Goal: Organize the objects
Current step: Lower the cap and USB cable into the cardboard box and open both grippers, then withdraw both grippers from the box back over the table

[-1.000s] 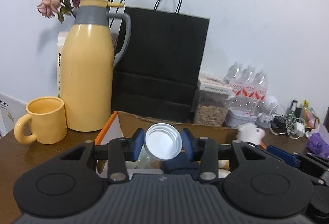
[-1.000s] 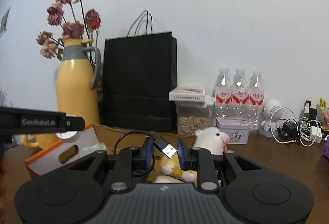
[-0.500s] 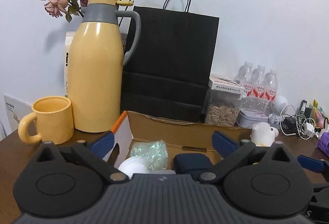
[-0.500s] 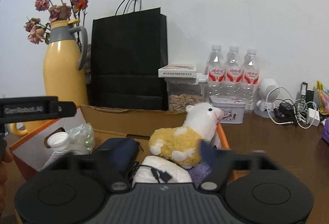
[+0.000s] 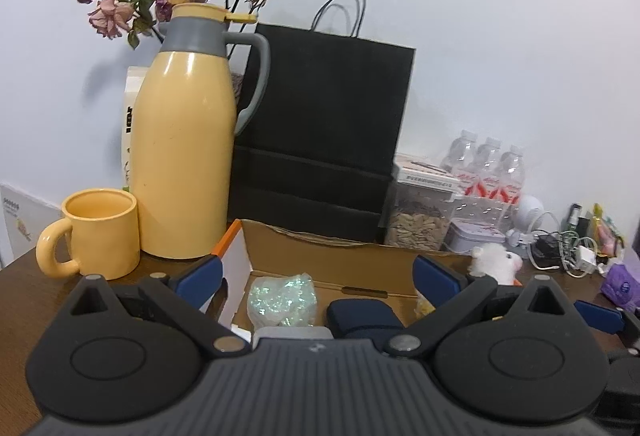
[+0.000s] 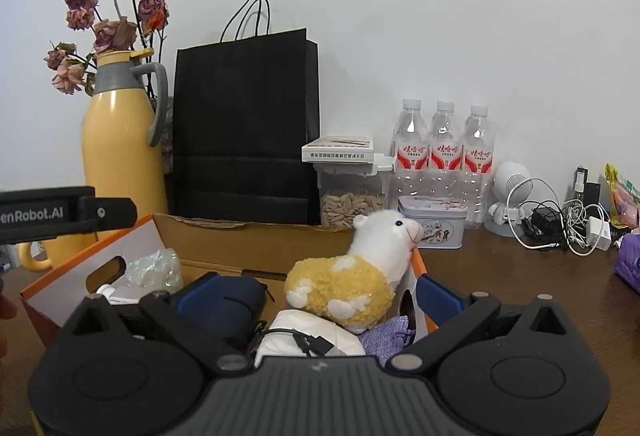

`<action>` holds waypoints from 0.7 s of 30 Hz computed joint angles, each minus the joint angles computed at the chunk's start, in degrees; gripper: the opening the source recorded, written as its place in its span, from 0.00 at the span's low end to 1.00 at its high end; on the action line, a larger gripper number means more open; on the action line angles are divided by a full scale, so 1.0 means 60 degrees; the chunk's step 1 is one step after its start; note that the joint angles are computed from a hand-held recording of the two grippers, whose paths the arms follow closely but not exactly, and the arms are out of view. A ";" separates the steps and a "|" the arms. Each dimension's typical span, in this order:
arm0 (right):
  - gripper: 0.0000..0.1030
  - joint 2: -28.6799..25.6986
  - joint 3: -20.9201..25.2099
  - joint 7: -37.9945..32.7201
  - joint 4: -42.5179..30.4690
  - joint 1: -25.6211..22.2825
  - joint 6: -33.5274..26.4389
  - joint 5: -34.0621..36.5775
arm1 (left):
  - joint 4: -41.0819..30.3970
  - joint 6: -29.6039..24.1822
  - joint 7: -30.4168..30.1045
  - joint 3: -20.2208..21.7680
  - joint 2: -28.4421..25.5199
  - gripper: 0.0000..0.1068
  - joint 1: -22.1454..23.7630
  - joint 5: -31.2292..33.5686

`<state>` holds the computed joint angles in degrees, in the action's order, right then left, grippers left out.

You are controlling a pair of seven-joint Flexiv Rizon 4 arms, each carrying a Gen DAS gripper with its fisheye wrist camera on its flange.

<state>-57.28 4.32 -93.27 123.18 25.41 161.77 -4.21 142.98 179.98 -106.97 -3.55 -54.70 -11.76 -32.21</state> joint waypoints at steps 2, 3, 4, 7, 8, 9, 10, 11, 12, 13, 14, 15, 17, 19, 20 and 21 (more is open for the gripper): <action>1.00 0.0024 0.0013 -0.0055 0.0144 -0.0006 0.0158 0.0004 | 0.0151 0.0258 0.0020 0.0086 -0.0064 0.96 -0.0094 0.0034; 1.00 0.0039 0.0018 -0.0091 0.0253 -0.0017 0.0258 -0.0021 | 0.0230 0.0387 0.0031 0.0105 -0.0101 0.96 -0.0135 0.0015; 1.00 0.0048 0.0019 -0.0135 0.0356 -0.0032 0.0356 -0.0070 | 0.0352 0.0552 0.0016 0.0117 -0.0150 0.96 -0.0179 -0.0013; 1.00 0.0039 0.0024 -0.0355 0.0670 -0.0023 0.0711 -0.0117 | 0.0715 0.1082 -0.0236 0.0144 -0.0338 0.96 -0.0173 0.0099; 1.00 0.0025 0.0019 -0.0444 0.0775 -0.0013 0.0815 -0.0129 | 0.0821 0.1196 -0.0295 0.0149 -0.0388 0.96 -0.0146 0.0196; 1.00 0.0005 0.0017 -0.0536 0.0892 -0.0014 0.0929 -0.0173 | 0.0916 0.1304 -0.0354 0.0153 -0.0444 0.96 -0.0120 0.0278; 1.00 -0.0010 0.0020 -0.0603 0.0988 -0.0030 0.1013 -0.0234 | 0.1004 0.1417 -0.0406 0.0153 -0.0518 0.96 -0.0115 0.0324; 1.00 -0.0017 0.0028 -0.0663 0.1090 -0.0050 0.1087 -0.0297 | 0.1079 0.1511 -0.0417 0.0155 -0.0586 0.96 -0.0125 0.0354; 1.00 -0.0027 0.0032 -0.0731 0.1202 -0.0077 0.1174 -0.0372 | 0.1153 0.1575 -0.0404 0.0144 -0.0649 0.96 -0.0146 0.0356; 1.00 -0.0047 0.0045 -0.0791 0.1279 -0.0098 0.1254 -0.0406 | 0.1214 0.1630 -0.0411 0.0124 -0.0711 0.96 -0.0162 0.0336; 1.00 -0.0071 0.0064 -0.0842 0.1350 -0.0116 0.1334 -0.0421 | 0.1283 0.1698 -0.0458 0.0101 -0.0789 0.96 -0.0176 0.0320; 1.00 -0.0116 0.0087 -0.0874 0.1431 -0.0151 0.1423 -0.0439 | 0.1358 0.1740 -0.0506 0.0085 -0.0866 0.96 -0.0176 0.0359; 1.00 -0.0169 0.0112 -0.0906 0.1581 -0.0209 0.1489 -0.0491 | 0.1481 0.1857 -0.0587 0.0095 -0.1042 0.96 -0.0210 0.0417; 1.00 -0.0197 0.0110 -0.0961 0.1738 -0.0264 0.1518 -0.0560 | 0.1614 0.1982 -0.0633 0.0047 -0.1203 0.96 -0.0325 0.0226; 1.00 -0.0222 0.0116 -0.0995 0.1813 -0.0298 0.1571 -0.0582 | 0.1676 0.2040 -0.0653 0.0039 -0.1270 0.96 -0.0380 0.0146; 1.00 -0.0254 0.0130 -0.1026 0.1886 -0.0330 0.1635 -0.0591 | 0.1733 0.2109 -0.0705 0.0037 -0.1344 0.96 -0.0418 0.0094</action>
<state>-58.81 5.10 -99.42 134.50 23.43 171.58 -7.76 153.38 192.63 -111.20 -3.33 -62.77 -14.27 -31.65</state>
